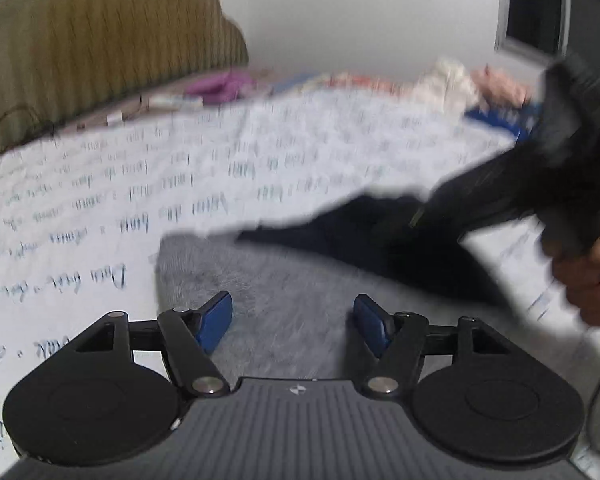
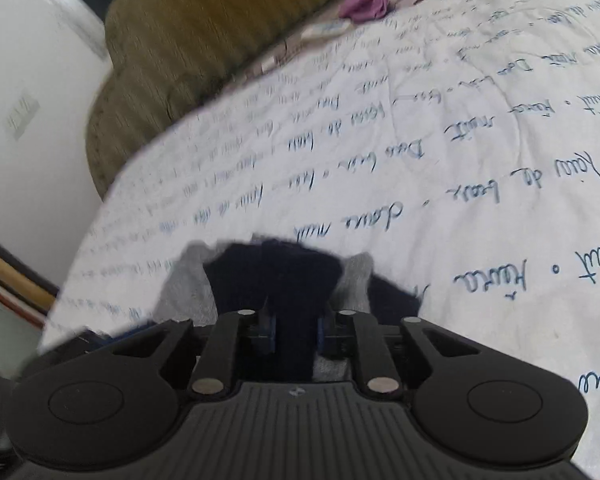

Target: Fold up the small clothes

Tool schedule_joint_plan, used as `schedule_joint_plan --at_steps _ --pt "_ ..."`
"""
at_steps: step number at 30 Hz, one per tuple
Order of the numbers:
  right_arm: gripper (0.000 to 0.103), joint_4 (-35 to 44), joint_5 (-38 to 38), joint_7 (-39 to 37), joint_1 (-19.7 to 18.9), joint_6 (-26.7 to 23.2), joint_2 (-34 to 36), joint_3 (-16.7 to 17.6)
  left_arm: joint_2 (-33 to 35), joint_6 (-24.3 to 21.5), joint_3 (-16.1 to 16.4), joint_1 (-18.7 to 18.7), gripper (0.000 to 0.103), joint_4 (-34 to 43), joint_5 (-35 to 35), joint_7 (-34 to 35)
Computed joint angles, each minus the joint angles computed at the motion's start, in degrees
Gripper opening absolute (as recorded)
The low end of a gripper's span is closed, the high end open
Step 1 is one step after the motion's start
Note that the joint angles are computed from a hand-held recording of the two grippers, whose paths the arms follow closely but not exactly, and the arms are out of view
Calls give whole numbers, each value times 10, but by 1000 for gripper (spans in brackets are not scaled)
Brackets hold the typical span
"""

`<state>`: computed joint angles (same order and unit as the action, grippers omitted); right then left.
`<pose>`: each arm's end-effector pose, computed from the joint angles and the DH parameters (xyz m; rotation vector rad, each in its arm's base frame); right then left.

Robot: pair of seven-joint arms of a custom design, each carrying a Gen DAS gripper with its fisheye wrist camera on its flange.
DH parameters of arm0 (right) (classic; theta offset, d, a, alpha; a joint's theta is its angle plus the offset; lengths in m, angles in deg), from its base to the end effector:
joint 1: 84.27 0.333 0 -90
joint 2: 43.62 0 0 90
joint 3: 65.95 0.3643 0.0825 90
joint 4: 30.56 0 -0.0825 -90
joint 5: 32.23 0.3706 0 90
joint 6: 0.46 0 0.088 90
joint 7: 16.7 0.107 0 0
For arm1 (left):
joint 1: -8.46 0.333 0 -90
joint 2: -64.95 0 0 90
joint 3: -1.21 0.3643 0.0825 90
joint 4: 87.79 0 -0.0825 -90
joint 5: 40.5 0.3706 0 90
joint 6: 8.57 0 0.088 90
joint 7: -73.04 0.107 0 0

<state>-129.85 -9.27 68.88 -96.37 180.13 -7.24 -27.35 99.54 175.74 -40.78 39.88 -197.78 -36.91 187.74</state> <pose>0.7045 0.1909 0.4136 -1.4309 1.6620 -0.0757 0.6892 -0.0434 0.3934 -1.3583 2.0783 -1.0079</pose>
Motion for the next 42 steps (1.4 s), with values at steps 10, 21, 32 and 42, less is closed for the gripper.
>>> schedule_joint_plan --at_steps 10,21,32,42 --pt "35 -104 -36 35 -192 140 73 217 18 59 -76 103 80 -40 47 -70" --pt "79 -104 -173 79 -257 101 178 283 148 -191 -192 184 77 100 -112 -102" --pt "33 -83 -248 150 -218 122 185 252 116 -198 -127 118 21 132 -169 -60" --pt "33 -2 -341 199 -169 105 216 274 71 -214 -133 166 20 135 -240 14"
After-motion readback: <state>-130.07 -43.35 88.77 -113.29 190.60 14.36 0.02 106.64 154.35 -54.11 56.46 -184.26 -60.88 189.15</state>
